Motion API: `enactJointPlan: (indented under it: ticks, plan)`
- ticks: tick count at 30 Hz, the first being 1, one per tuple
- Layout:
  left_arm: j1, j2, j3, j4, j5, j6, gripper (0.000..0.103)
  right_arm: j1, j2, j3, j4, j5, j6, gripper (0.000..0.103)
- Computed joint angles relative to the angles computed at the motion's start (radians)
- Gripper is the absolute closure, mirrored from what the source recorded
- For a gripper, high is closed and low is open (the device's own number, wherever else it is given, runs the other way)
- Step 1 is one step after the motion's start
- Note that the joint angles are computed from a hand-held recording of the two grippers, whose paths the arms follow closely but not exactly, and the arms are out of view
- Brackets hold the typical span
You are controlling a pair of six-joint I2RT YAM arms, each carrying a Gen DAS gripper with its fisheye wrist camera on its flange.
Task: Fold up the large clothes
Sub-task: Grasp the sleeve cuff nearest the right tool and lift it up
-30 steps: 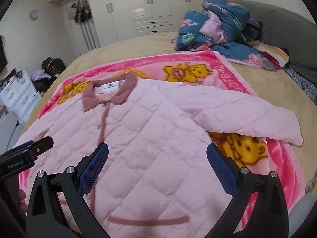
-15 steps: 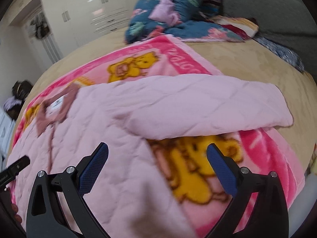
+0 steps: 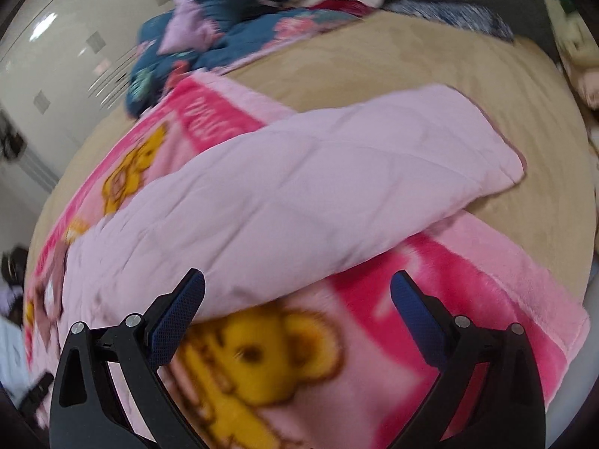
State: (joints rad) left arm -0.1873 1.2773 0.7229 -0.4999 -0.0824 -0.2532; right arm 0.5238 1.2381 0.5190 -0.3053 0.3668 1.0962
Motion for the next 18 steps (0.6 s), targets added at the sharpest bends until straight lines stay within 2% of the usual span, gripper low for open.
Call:
enactJointPlan:
  ticks: [5,10,16,18]
  plan:
    - [-0.019,0.031,0.017,0.014,-0.016,-0.018,0.009,-0.196,-0.036,-0.061,0.07,-0.114,-0.051,0.004]
    - [-0.044,0.043,0.04,0.01,-0.041,-0.046,0.009,-0.423,0.024,-0.113,0.213,-0.273,-0.076,0.004]
    - [-0.045,0.029,0.07,-0.027,-0.053,-0.04,0.009,-0.572,0.071,-0.125,0.312,-0.351,-0.071,0.004]
    - [-0.042,0.012,0.075,-0.04,-0.06,-0.037,0.009,-0.611,0.092,-0.139,0.366,-0.382,-0.069,0.007]
